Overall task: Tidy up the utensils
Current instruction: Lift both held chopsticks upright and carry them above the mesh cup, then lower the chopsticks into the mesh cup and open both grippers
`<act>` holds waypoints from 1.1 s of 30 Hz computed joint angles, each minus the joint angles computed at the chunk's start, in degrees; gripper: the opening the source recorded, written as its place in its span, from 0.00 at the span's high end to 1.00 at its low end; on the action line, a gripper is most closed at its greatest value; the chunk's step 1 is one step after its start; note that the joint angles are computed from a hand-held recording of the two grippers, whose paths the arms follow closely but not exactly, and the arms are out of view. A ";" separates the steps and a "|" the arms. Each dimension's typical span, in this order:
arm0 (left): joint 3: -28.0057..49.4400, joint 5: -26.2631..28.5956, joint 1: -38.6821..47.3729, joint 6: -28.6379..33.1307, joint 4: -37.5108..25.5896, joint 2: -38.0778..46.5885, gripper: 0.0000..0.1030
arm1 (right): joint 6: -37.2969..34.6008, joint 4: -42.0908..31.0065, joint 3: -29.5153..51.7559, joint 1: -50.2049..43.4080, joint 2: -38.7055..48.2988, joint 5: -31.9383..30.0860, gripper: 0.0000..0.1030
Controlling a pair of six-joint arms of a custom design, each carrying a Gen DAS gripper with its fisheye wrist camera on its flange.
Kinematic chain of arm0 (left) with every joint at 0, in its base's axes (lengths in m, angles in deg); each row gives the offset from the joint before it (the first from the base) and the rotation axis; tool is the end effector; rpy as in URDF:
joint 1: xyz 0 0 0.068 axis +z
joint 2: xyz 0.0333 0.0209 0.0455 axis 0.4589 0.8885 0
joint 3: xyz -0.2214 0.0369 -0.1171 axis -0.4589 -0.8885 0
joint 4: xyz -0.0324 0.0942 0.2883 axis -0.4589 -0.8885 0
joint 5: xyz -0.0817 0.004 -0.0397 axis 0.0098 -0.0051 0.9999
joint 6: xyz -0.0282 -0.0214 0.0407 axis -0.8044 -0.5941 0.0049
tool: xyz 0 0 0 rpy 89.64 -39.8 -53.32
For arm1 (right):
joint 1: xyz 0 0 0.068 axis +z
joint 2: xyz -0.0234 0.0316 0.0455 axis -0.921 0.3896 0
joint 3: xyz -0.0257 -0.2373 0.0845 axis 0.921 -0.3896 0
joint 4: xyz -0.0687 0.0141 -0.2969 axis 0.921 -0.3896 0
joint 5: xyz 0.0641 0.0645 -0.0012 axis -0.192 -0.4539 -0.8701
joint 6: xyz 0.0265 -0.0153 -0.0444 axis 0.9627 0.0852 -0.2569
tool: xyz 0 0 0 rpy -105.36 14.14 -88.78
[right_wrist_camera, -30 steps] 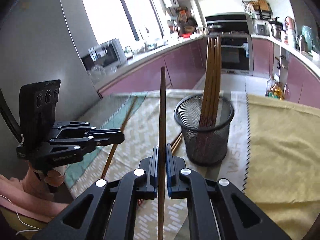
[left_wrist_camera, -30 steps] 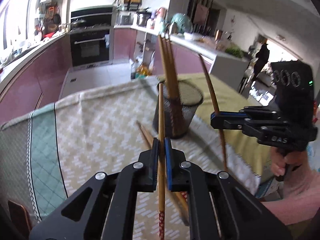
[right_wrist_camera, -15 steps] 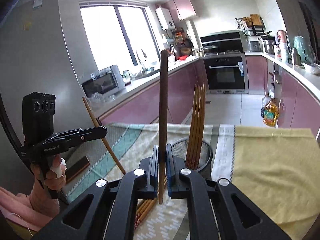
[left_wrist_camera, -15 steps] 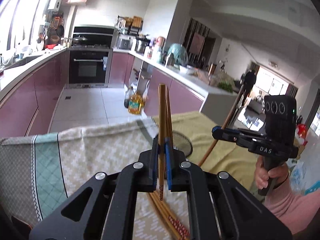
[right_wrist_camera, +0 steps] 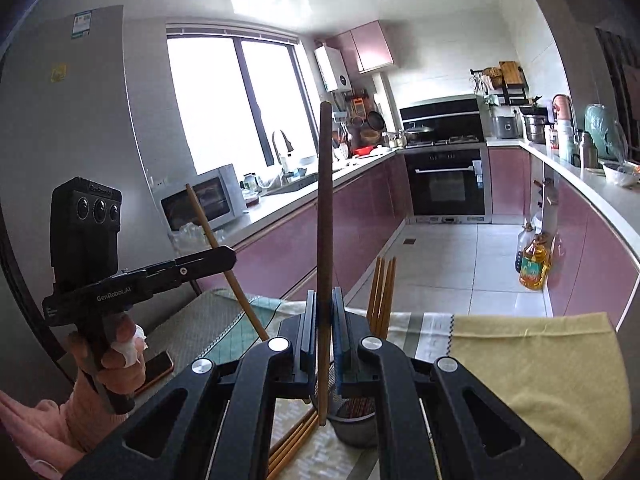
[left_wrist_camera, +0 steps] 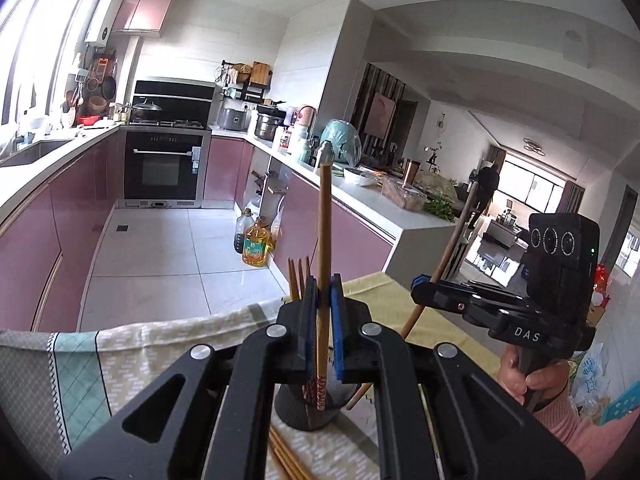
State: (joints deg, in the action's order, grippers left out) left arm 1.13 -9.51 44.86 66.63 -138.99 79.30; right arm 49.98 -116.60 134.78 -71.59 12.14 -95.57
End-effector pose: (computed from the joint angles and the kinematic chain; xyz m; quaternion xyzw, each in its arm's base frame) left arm 0.2066 0.0349 0.3732 0.1968 0.8002 -0.2748 0.4955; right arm 0.1669 0.0083 0.3519 -0.1396 0.7998 0.2464 0.5292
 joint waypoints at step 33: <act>0.75 -23.10 -17.40 0.78 4.43 16.87 0.92 | -1.14 0.46 2.56 5.92 21.54 9.66 0.93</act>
State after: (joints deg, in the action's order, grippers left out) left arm 1.88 -32.60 27.46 67.41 -134.56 96.17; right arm 48.84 -116.15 137.34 -65.67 33.67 -85.91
